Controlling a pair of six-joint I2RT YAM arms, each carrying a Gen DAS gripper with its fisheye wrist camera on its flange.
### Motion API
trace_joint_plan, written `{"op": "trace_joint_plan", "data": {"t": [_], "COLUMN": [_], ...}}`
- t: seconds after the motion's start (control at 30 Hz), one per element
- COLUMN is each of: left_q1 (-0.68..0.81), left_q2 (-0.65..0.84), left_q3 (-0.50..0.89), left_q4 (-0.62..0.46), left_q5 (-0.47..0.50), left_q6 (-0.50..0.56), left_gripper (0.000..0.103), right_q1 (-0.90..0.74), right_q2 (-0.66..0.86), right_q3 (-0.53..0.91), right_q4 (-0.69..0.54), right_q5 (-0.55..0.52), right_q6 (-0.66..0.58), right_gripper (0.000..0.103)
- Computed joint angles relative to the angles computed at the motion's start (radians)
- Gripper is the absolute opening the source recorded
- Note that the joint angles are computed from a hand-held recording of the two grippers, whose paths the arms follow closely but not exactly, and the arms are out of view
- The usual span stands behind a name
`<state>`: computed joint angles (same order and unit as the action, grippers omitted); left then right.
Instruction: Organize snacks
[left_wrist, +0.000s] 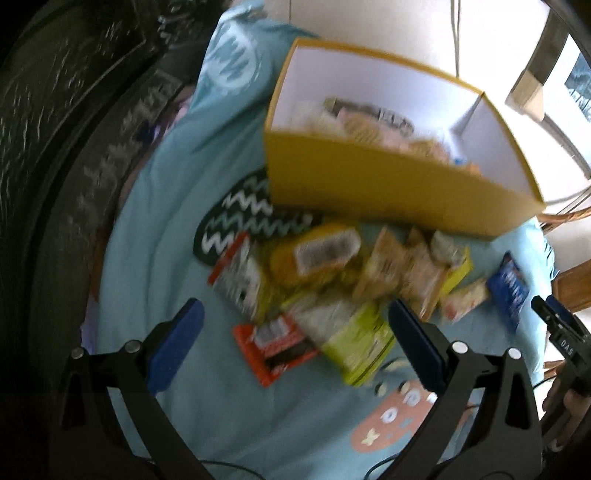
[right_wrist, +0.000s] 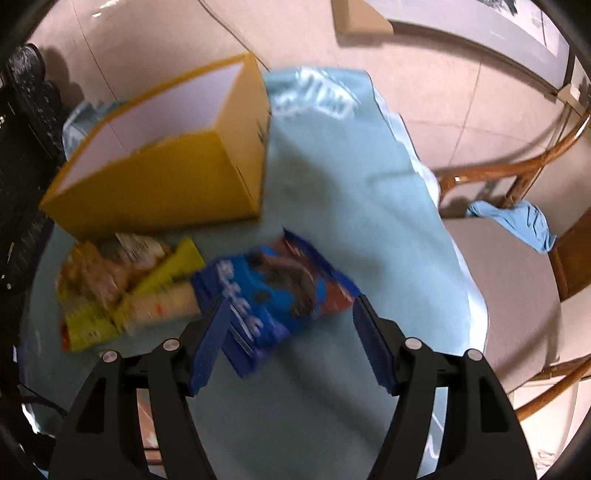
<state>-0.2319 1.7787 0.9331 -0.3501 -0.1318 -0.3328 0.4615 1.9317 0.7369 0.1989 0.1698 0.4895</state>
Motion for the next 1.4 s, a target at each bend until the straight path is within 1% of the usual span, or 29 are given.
{"op": "trace_joint_plan", "data": {"t": [0.2,0.33,0.37,0.4,0.43,0.47,0.53,0.57,0.6,0.63,0.67,0.7,0.73,0.77,0.83,0.9,0.93,0.97,1.0,1.13,1.2,1.23,1.27,1.3,1.33,1.37,1.4], "left_q1": [0.022,0.024,0.024,0.024,0.025,0.026,0.031,0.033,0.036,0.045,0.049,0.052,0.056,0.058,0.065,0.066,0.066,0.064,0.058,0.037,0.023,0.011,0.002,-0.011,-0.023,-0.037,-0.050], "left_q2": [-0.006,-0.017,-0.021,-0.025,-0.029,-0.031,-0.031,-0.031,-0.030,-0.025,-0.025,-0.026,-0.026,-0.025,-0.019,-0.012,-0.009,-0.006,-0.001,0.019,0.025,0.032,0.041,0.053,0.063,0.077,0.090], "left_q3": [-0.079,-0.094,-0.098,-0.099,-0.103,-0.106,-0.108,-0.110,-0.109,-0.108,-0.109,-0.112,-0.114,-0.115,-0.114,-0.112,-0.111,-0.112,-0.112,-0.118,-0.123,-0.124,-0.119,-0.111,-0.105,-0.097,-0.089], "left_q4": [0.025,0.026,0.026,0.026,0.026,0.027,0.024,0.024,0.023,0.024,0.024,0.026,0.028,0.030,0.033,0.036,0.037,0.040,0.043,0.056,0.063,0.068,0.066,0.062,0.061,0.061,0.062], "left_q5": [0.013,0.018,0.019,0.020,0.022,0.022,0.021,0.021,0.021,0.023,0.025,0.027,0.025,0.023,0.024,0.029,0.032,0.035,0.034,0.032,0.033,0.038,0.043,0.050,0.052,0.055,0.057], "left_q6": [-0.027,-0.024,-0.022,-0.021,-0.022,-0.022,-0.022,-0.022,-0.021,-0.015,-0.014,-0.011,-0.008,-0.005,-0.002,0.000,0.004,0.008,0.011,0.019,0.021,0.027,0.032,0.035,0.032,0.026,0.021], "left_gripper": [0.101,0.101,0.101,0.101,0.101,0.101,0.101,0.101,0.101,0.101,0.101,0.101,0.101,0.101,0.101,0.101,0.101,0.101,0.101,0.101,0.101,0.101,0.101,0.101,0.101,0.101,0.101], "right_q1": [0.006,0.023,0.029,0.036,0.042,0.043,0.045,0.047,0.046,0.051,0.052,0.051,0.044,0.037,0.048,0.048,0.049,0.053,0.053,0.062,0.066,0.074,0.083,0.085,0.084,0.081,0.079], "right_q2": [0.063,0.128,0.154,0.174,0.202,0.223,0.283,0.324,0.347,0.343,0.325,0.308,0.289,0.255,0.206,0.166,0.149,0.129,0.119,0.098,0.088,0.085,0.083,0.079,0.074,0.071,0.065], "right_q3": [0.021,0.091,0.125,0.154,0.180,0.199,0.277,0.338,0.365,0.352,0.337,0.327,0.314,0.273,0.214,0.158,0.133,0.106,0.095,0.045,0.039,0.039,0.037,0.028,0.021,0.015,0.006], "right_q4": [0.015,-0.018,-0.042,-0.063,-0.062,-0.062,-0.126,-0.190,-0.212,-0.184,-0.169,-0.167,-0.167,-0.129,-0.093,-0.056,-0.040,-0.024,-0.025,0.000,-0.007,-0.018,-0.020,-0.012,-0.007,-0.001,0.007], "right_q5": [-0.038,-0.033,-0.026,-0.011,0.009,0.015,0.021,0.032,0.030,0.046,0.034,0.023,-0.004,-0.038,-0.028,-0.054,-0.056,-0.066,-0.070,-0.101,-0.149,-0.145,-0.122,-0.112,-0.104,-0.094,-0.082], "right_q6": [0.019,0.007,-0.003,-0.008,-0.017,-0.023,-0.032,-0.040,-0.047,-0.051,-0.066,-0.077,-0.077,-0.074,-0.087,-0.077,-0.071,-0.067,-0.069,-0.074,-0.084,-0.085,-0.083,-0.076,-0.067,-0.056,-0.045], "right_gripper": [0.069,0.070,0.074,0.083,0.091,0.101,0.102,0.101,0.095,0.088,0.064,0.034,0.032,0.030,0.028,0.027,0.023,0.007,0.006,0.006,0.006,0.006,0.012,0.021,0.027,0.042,0.055]}}
